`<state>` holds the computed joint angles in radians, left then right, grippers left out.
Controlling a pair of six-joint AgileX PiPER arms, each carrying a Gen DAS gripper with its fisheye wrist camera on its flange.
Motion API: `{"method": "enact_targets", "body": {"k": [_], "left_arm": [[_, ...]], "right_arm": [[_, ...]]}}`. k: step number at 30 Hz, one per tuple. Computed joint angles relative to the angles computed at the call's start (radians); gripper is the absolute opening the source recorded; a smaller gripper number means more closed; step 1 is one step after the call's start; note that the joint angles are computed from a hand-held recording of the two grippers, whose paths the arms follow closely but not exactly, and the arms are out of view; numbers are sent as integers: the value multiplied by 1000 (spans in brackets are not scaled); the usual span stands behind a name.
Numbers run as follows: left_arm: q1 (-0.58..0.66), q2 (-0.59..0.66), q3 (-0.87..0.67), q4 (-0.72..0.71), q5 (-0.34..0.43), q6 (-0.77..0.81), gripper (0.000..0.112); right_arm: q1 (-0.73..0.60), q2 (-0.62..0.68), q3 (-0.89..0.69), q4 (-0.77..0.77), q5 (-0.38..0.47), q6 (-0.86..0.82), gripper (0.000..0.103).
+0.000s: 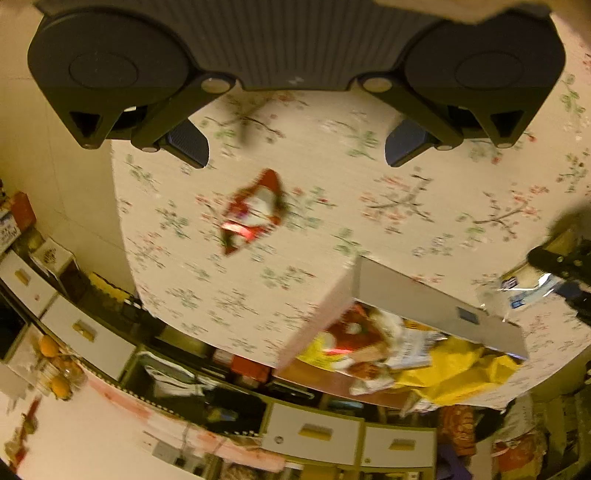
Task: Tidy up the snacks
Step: 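Grasp the clear-wrapped bread roll with the left tool while the right tool grasps the red candy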
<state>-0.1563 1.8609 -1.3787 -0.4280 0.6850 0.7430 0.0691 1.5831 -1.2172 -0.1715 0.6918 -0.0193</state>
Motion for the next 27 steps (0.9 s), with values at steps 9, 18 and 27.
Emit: {"method": "enact_targets", "body": {"k": [9,18,27], "left_arm": [[-59,-9,-3,81,-21,-115,20],[-64,-9,13,44,-52,-82,25],[-46,14,-1,2,-61,-74,51]], "right_arm": [[-76,65,-55,62,-13,-108,102],[-88,178,-170,96,-15,-143,97],[-120,217,-207,196,-9,-173,79]]}}
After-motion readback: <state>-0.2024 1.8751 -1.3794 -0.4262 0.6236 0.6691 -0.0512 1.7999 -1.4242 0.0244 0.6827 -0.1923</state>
